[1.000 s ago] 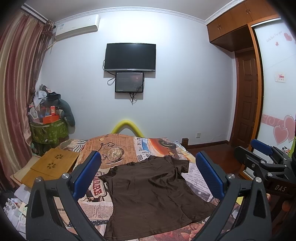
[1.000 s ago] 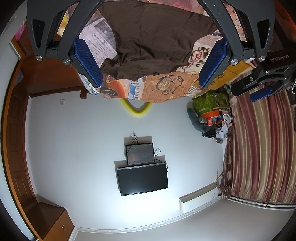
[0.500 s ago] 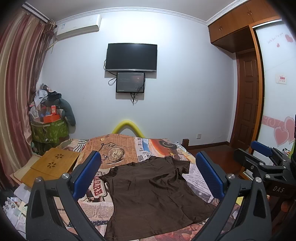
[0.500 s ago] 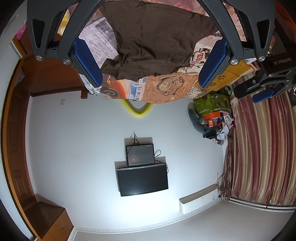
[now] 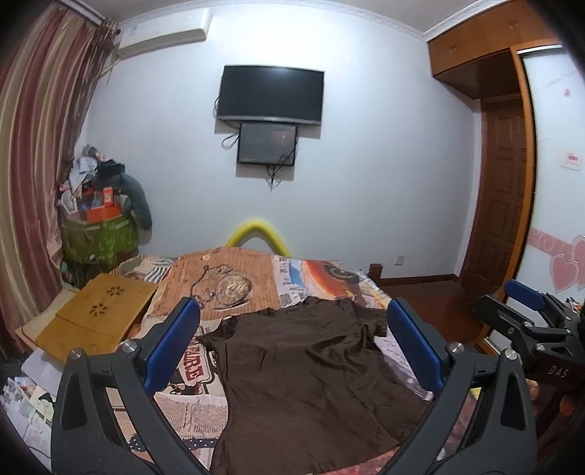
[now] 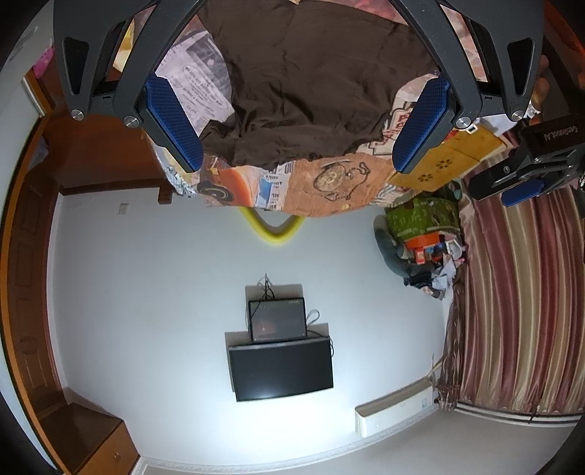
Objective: Fold small clothes
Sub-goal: 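Lower both grippers to the brown T-shirt and close on its hem edges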
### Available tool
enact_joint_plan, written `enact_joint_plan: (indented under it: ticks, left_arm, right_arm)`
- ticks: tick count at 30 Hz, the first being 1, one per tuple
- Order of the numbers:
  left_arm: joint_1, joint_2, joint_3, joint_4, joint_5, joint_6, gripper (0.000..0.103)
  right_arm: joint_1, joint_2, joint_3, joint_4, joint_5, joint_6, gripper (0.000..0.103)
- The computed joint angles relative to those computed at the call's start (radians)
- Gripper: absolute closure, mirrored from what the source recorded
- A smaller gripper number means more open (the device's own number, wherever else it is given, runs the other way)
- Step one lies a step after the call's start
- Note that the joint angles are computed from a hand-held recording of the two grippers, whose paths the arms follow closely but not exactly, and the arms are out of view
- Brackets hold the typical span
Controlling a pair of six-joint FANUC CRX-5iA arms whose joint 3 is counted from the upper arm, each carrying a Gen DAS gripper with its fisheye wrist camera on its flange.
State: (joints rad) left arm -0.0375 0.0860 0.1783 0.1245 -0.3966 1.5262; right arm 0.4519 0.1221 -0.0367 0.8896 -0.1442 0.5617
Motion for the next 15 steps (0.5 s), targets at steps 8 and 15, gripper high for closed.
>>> enact_joint_plan:
  ticks: [8,15]
  left_arm:
    - [0.045,0.216,0.254,-0.079,-0.186,0.1,0.0]
    - [0.082,0.507,0.648,-0.206,-0.476,0.191,0.0]
  right_arm:
    - [0.018,0.123,0.193,-0.328,-0.129,0.318,0.0]
    - [-0.002,0.248,0.369,-0.441,-0.263,0.45,0.0]
